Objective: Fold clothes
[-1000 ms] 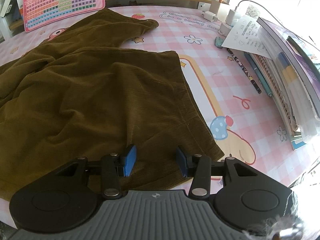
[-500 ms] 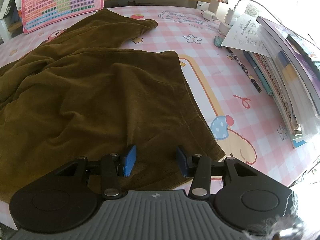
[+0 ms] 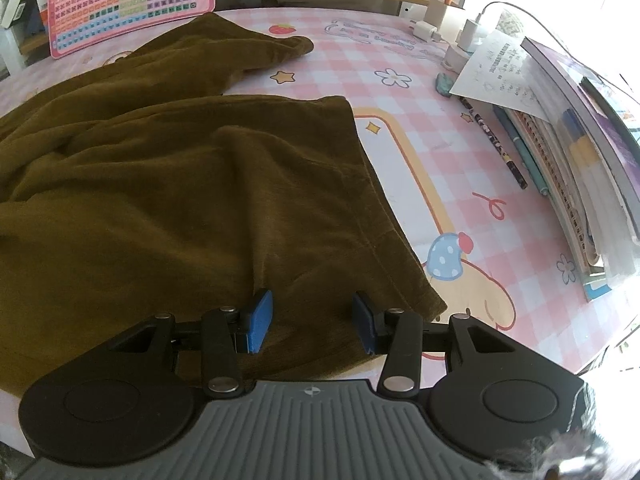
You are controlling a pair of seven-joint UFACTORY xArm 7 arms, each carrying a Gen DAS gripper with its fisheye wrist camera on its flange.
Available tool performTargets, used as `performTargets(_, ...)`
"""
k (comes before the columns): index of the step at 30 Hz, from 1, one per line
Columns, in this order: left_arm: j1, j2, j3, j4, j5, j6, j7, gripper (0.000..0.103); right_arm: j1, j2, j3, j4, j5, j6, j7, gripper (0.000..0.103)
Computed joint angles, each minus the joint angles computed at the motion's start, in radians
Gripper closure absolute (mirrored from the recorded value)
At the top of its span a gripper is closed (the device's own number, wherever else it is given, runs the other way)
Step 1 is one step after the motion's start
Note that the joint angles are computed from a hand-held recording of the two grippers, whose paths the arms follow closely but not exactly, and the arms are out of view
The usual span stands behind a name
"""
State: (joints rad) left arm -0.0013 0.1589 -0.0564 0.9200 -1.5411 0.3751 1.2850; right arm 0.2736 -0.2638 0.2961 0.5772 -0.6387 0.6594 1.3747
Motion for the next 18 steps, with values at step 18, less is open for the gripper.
performTargets(18,-0.045,-0.105,-0.002,-0.107,0.189,-0.096,-0.085,0.086,-0.027,-0.062,-0.013,-0.048,0.011,-0.072,0.022,0.056)
